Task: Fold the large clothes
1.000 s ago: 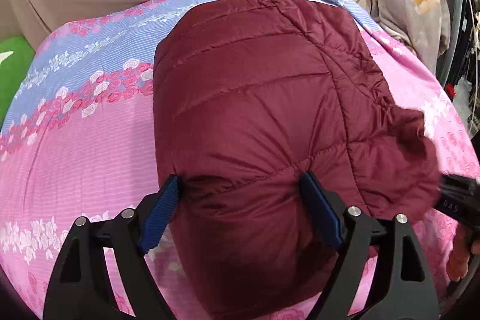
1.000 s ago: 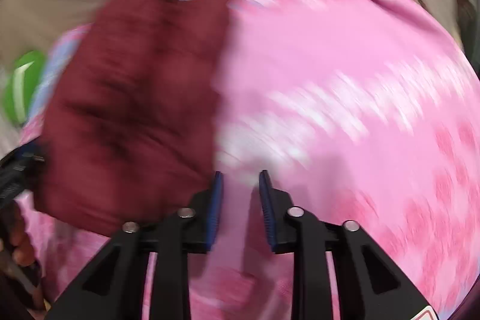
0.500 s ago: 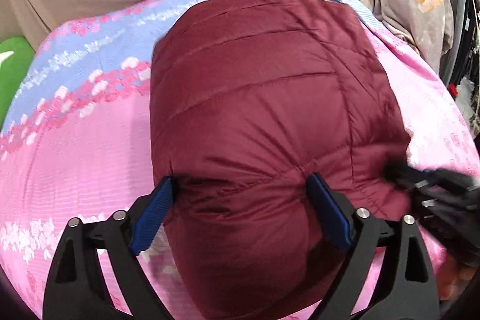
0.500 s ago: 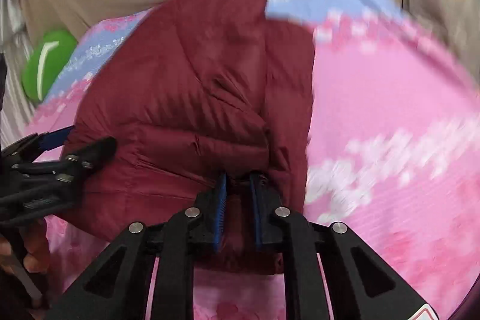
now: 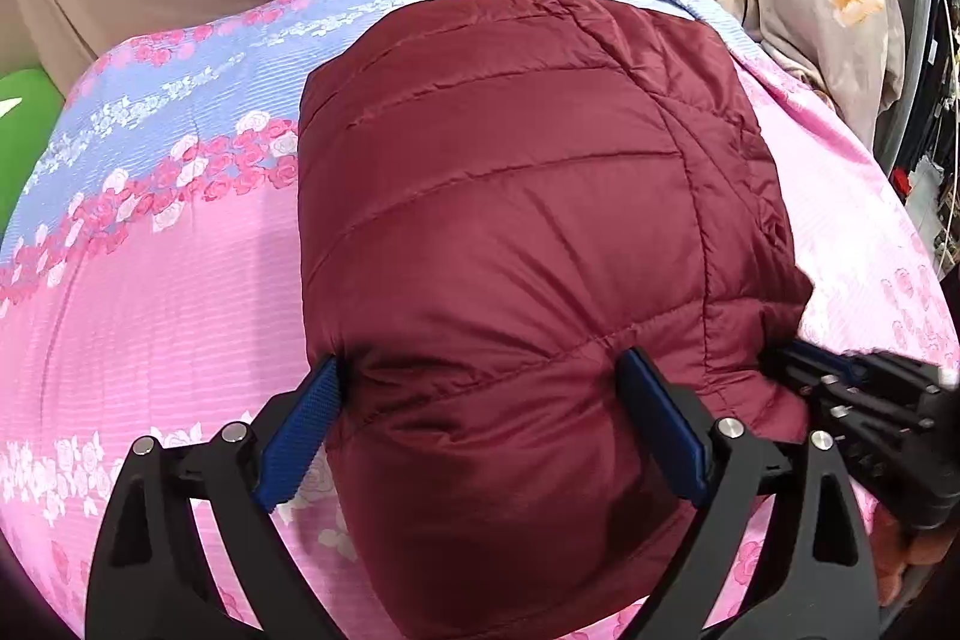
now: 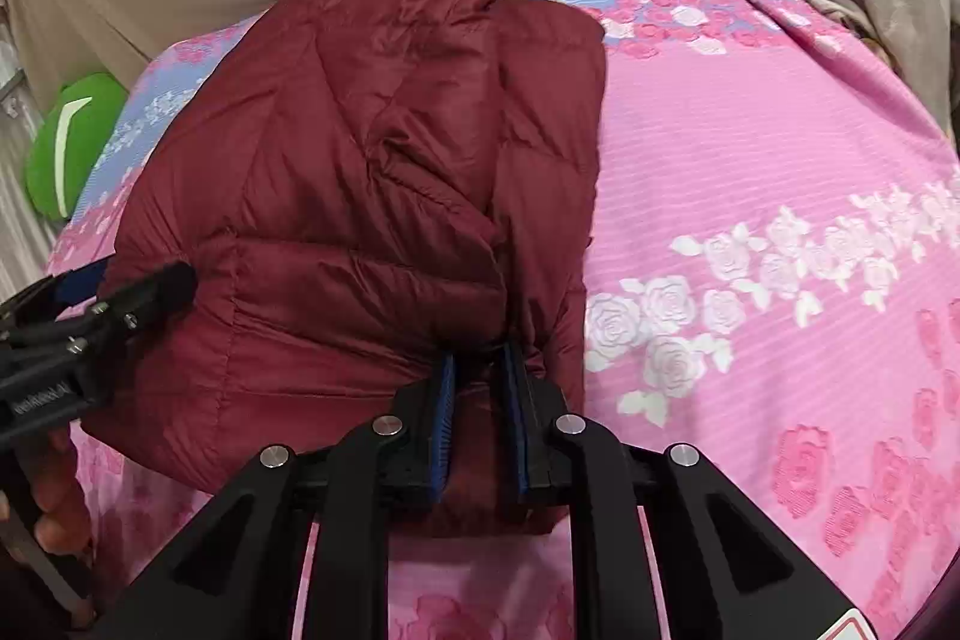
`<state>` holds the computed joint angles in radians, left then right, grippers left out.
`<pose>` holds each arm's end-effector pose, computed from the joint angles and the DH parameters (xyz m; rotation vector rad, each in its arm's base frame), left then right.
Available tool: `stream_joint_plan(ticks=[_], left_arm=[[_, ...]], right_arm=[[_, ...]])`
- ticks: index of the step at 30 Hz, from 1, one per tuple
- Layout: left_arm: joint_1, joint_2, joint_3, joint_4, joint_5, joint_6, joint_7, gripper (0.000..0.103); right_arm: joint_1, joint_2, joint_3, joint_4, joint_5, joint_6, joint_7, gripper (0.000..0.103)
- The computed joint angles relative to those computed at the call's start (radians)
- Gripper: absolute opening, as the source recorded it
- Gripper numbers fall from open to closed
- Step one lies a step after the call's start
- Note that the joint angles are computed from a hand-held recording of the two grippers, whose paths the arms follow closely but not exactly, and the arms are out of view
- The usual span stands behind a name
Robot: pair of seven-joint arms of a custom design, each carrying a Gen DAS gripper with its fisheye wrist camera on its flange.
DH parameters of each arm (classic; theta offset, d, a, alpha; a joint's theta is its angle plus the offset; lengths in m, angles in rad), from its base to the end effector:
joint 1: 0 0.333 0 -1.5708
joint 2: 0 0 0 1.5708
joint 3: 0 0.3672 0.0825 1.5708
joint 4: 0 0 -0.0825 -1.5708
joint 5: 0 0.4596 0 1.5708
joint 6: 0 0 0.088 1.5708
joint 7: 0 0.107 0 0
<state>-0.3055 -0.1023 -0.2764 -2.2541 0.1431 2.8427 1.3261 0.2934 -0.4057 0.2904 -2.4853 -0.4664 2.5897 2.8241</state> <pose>0.5038 -0.3448 0.4940 -1.3973 2.2708 -0.8270 0.4118 0.2900 0.4893 -1.5068 2.0916 -0.5145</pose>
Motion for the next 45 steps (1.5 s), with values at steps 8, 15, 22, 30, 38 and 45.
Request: stream_joint_plan(ticks=[8,15,22,30,38,45], left_arm=[[-0.037,-0.035,0.084,0.001,-0.355,0.008,0.193,0.097],[-0.015,0.043,0.091,0.076,-0.615,-0.095,0.335,0.098],[0.014,0.102,0.049,0.135,-0.695,-0.133,0.442,0.098],[0.049,0.111,0.047,0.151,-0.76,-0.171,0.537,0.098],[0.065,0.161,0.026,0.213,-0.868,-0.257,0.645,0.096],[0.038,0.111,0.015,0.201,-0.736,-0.179,0.668,0.046]], right_arm=[[-0.055,-0.107,0.024,-0.018,-0.062,0.022,0.129,0.078],[0.031,0.034,-0.128,-0.042,0.228,0.231,-0.049,0.082],[-0.002,0.088,-0.098,-0.023,0.308,0.299,-0.128,0.087],[-0.005,0.144,-0.092,0.027,0.304,0.313,-0.191,0.091],[0.04,0.175,-0.137,0.025,0.349,0.401,-0.237,0.056],[-0.067,0.149,-0.018,0.029,0.333,0.435,-0.193,0.02]])
